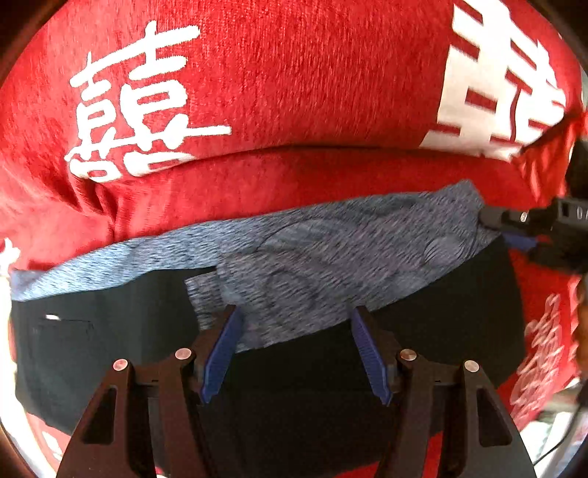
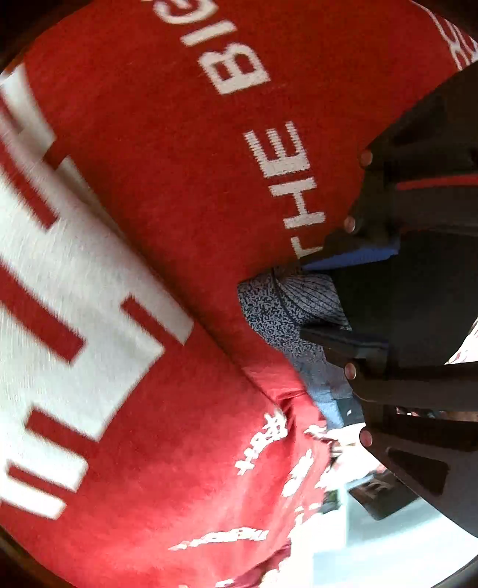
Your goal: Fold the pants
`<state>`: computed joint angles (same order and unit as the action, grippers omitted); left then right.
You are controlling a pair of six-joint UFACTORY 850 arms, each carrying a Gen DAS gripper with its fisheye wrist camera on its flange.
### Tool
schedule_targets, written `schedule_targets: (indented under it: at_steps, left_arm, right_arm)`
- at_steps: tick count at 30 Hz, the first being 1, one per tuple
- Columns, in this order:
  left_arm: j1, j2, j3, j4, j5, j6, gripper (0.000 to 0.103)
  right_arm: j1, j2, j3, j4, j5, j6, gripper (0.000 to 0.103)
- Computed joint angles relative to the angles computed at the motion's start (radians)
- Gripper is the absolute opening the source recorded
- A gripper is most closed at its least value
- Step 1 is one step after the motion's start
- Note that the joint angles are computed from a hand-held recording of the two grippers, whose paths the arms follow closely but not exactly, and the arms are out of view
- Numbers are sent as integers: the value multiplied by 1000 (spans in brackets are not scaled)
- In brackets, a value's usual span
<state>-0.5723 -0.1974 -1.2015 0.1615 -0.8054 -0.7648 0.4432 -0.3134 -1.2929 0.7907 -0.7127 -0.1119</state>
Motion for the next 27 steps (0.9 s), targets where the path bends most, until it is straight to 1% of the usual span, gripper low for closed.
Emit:
schedule_targets:
  at_steps: [1,2,3,4,5,6,8,10,11,15,18,23,25,26,27]
  left_arm:
    - [-2,-3,5,8,-13,-13,83]
    - [5,8,29,-8,0,-26,86]
    - [17,30,65,-17,56,-78,87]
    - [34,52,97,-68,85,-91,87]
    - [41,67,110,-89,86,-107,87]
    - [38,75,115,-74,74,-127,87]
    - [17,88,115,-11,32,-165,87]
    - [-4,111,124,33,-8,-194,87]
    - [-11,127,137,43,-14,-213,87]
    - [-19,198,182,42,-67,-306,86]
    - [-24,243,208,37,-109,-363,86]
    - [-37,302,259,16,-148,-380,86]
    - [-40,330,285,10,-148,-384,86]
    - [-39,348,301,3,-146,-384,86]
    - [-39,345,303,0,-138,-384,86]
  right_arm:
    - [19,-13,-24,-105,9,61,34]
    - [39,-31,-46,-209,22,106,37]
    - [56,-48,-77,-314,14,191,43]
    - [75,-58,-96,-411,13,270,54]
    - [88,-59,-102,-466,19,323,54]
    - [95,-54,-101,-479,23,346,54]
    - [106,-35,-89,-465,16,335,56]
    - [127,1,-67,-525,13,361,56]
    - [143,29,-49,-571,13,387,56]
    - [191,101,10,-642,8,459,57]
    - [224,141,44,-673,-19,486,61]
    - [294,168,65,-702,-65,518,66]
    - [307,171,67,-697,-77,517,67]
    - [326,163,60,-709,-85,532,67]
    - [334,163,58,-713,-86,536,67]
